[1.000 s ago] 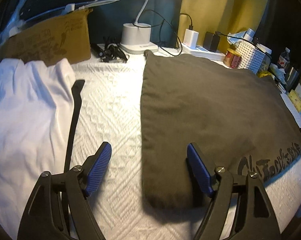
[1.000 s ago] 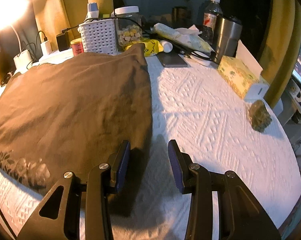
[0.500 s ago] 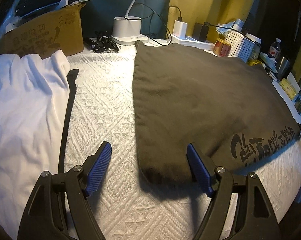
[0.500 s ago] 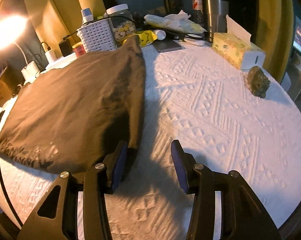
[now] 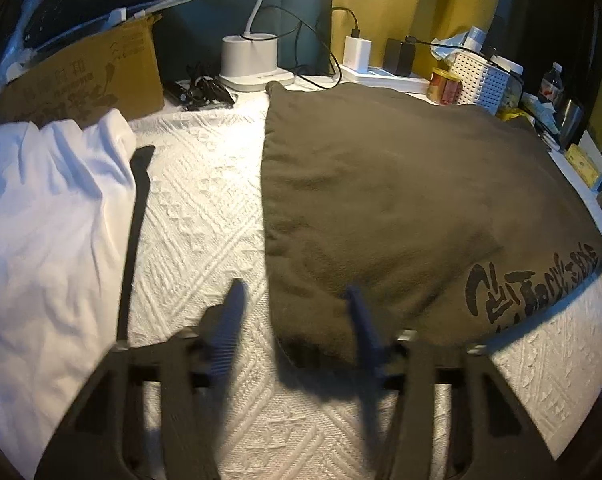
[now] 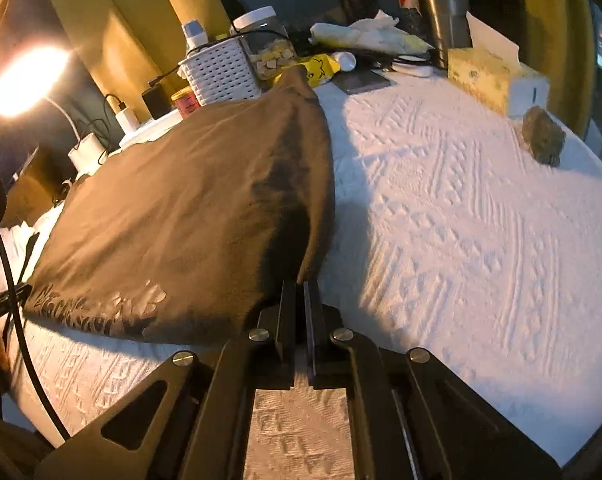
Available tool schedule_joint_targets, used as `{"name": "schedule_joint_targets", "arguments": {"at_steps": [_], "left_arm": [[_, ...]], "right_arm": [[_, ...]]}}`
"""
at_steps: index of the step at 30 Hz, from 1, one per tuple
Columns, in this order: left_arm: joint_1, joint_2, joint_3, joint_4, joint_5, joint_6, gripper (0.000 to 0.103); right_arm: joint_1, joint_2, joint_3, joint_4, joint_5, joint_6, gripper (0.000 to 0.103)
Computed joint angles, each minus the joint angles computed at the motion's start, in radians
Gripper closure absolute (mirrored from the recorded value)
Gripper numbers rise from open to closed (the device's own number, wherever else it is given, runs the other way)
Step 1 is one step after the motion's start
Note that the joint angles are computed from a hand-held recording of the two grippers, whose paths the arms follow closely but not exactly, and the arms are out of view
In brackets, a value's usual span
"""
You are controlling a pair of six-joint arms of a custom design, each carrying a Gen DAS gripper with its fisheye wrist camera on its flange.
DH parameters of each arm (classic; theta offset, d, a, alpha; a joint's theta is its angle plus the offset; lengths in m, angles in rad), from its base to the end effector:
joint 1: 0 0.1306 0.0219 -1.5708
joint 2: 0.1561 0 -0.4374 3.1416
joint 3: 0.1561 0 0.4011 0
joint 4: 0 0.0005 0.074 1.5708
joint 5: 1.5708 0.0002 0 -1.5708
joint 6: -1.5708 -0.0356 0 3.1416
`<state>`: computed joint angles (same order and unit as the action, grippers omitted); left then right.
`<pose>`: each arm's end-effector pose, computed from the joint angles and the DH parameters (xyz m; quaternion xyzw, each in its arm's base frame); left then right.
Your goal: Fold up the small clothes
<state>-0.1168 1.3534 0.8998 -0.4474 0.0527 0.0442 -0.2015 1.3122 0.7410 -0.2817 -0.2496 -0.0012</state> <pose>0.4203 -0.0517 0.3054 0.0429 0.9432 -0.0512 0.3255 0.3796 -0.0691 0.2670 0.0505 0.9286 0.0811 0.3585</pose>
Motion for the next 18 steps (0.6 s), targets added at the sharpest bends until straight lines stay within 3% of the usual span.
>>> {"name": "schedule_joint_targets", "arguments": {"at_steps": [1,6,8,13,14,15,16,17,18], "left_arm": [[0.004,0.003,0.006,-0.008,0.011,-0.001,0.096],[0.015,0.004,0.011,-0.018,0.028,0.005,0.096],[0.017,0.003,0.01,-0.018,0.027,0.007,0.096],[0.028,-0.002,0.015,-0.042,0.051,0.037,0.094],[0.026,-0.004,0.016,-0.045,0.049,0.041,0.094],[0.028,-0.008,0.016,-0.05,0.048,0.042,0.092],[0.028,-0.011,0.016,-0.053,0.037,0.042,0.082],[0.029,-0.015,0.013,-0.052,0.03,0.042,0.075],[0.034,-0.021,0.009,-0.049,0.03,0.047,0.059]], "right_arm": [[-0.01,-0.005,0.005,0.0,0.013,0.009,0.099],[-0.056,-0.027,0.033,-0.025,0.044,0.106,0.103],[-0.052,-0.018,0.031,-0.025,0.117,0.132,0.103],[-0.104,0.002,0.018,-0.027,0.054,0.052,0.102],[-0.11,0.007,0.021,-0.036,0.03,0.039,0.098],[-0.108,0.007,0.022,-0.041,0.023,0.028,0.083],[-0.106,0.001,0.017,-0.034,0.02,0.013,0.069],[-0.102,-0.007,0.012,-0.027,0.019,0.002,0.047],[-0.098,-0.014,0.008,-0.02,0.012,-0.009,0.045]]}}
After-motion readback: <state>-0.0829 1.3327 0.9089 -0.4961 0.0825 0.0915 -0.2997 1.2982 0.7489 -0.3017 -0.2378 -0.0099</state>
